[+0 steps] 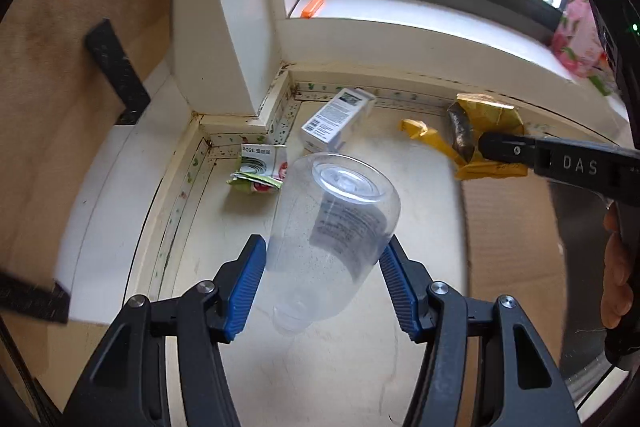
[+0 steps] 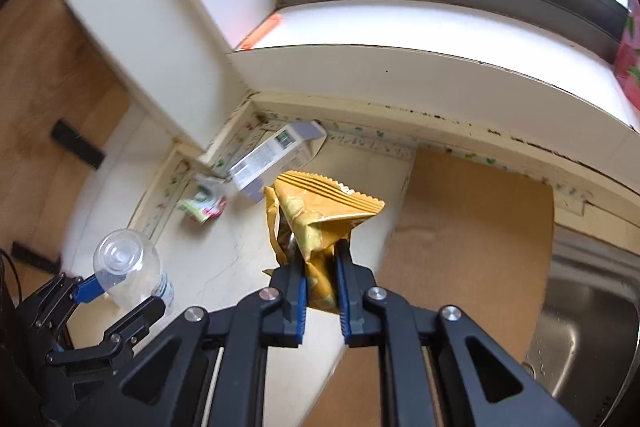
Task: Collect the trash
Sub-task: 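Grasp the clear plastic bottle with the left tool while the right tool grasps the yellow snack packet, then carry the plastic bottle and yellow packet down over the bin with both tools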
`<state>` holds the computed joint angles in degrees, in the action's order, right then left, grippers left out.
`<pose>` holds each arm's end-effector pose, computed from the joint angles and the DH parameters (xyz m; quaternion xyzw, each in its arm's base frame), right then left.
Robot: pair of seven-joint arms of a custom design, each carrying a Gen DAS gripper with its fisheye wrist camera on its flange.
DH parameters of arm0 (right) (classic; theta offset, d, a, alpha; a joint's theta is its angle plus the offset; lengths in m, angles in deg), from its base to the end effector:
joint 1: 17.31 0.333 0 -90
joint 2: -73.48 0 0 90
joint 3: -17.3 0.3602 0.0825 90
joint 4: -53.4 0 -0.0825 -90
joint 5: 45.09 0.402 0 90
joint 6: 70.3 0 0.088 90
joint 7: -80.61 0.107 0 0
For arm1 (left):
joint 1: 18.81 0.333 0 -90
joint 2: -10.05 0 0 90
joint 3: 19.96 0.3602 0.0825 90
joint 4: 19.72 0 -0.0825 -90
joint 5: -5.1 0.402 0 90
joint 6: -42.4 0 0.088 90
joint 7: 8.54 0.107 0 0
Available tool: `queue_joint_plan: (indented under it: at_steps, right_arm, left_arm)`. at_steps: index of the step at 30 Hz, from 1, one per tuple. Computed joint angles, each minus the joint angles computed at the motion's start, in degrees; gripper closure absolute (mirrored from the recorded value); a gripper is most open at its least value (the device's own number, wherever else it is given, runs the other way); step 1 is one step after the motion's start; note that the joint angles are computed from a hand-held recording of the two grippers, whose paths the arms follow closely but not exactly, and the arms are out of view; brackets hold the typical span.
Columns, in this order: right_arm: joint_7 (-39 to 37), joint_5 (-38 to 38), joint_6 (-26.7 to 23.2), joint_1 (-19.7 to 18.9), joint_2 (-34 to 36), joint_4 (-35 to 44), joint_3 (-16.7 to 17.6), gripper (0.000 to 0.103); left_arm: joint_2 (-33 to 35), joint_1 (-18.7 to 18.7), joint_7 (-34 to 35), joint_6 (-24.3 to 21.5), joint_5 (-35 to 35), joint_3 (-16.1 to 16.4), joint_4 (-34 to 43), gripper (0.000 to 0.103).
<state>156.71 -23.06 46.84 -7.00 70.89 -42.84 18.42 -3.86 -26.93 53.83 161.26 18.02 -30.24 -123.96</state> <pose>0.5802 0.1387 0.6942 -0.7850 0.5569 -0.0172 0.2709 0.4981 -0.1687 0.7301 -0.7117 0.6465 -0.1757 0.2112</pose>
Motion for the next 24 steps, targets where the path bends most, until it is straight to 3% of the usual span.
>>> queue_joint_plan:
  at_steps: [12, 24]
  right_arm:
    - [-0.32, 1.02, -9.92, 0.16, -24.86, -14.97, -0.63, 0.091]
    - [2.97, 0.07, -22.04, -0.19, -44.96, -21.8, 0.95, 0.091]
  left_arm:
    - [-15.32, -5.99, 4.08, -7.65, -8.35, -0.68, -5.01, 0.046]
    - [-34.13, -13.78, 6.22, -16.3, -13.55, -1.53, -12.64, 0.046]
